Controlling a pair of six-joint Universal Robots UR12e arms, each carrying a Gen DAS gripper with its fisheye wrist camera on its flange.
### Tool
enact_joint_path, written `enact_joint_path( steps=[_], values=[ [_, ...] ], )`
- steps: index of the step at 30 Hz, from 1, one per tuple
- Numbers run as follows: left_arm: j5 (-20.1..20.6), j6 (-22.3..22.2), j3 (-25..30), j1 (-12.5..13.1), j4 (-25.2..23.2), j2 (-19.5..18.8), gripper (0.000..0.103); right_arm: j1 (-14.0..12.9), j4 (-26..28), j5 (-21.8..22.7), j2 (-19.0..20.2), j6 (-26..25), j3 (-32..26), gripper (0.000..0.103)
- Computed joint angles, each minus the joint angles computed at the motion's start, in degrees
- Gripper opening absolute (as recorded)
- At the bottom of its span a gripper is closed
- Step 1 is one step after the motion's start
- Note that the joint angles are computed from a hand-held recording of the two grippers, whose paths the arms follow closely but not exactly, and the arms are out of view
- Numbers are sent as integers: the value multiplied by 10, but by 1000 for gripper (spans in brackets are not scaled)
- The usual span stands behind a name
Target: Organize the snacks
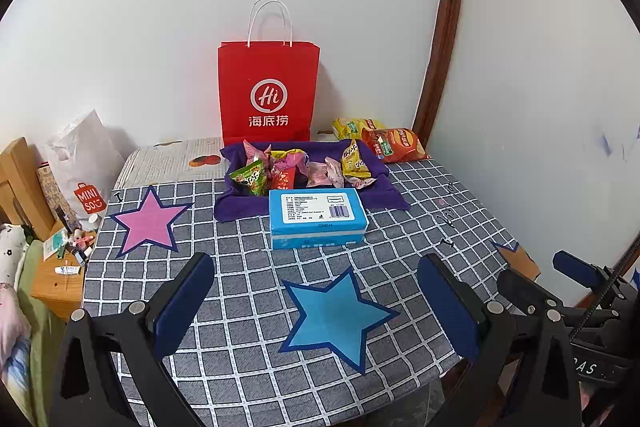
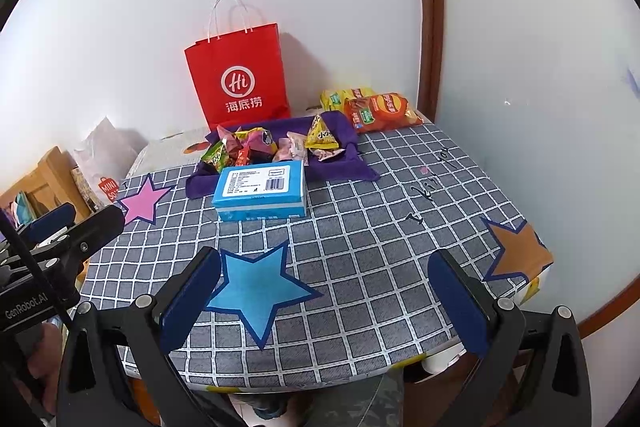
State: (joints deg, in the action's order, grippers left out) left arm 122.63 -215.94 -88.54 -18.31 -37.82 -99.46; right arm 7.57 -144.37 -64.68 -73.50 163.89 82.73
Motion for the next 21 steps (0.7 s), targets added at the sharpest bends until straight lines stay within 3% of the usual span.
enact_joint_path(
  steps=[21],
  values=[
    [6,-3,-1,0,-1,1,102,-1,-4,4,-1,2,2,102]
  ],
)
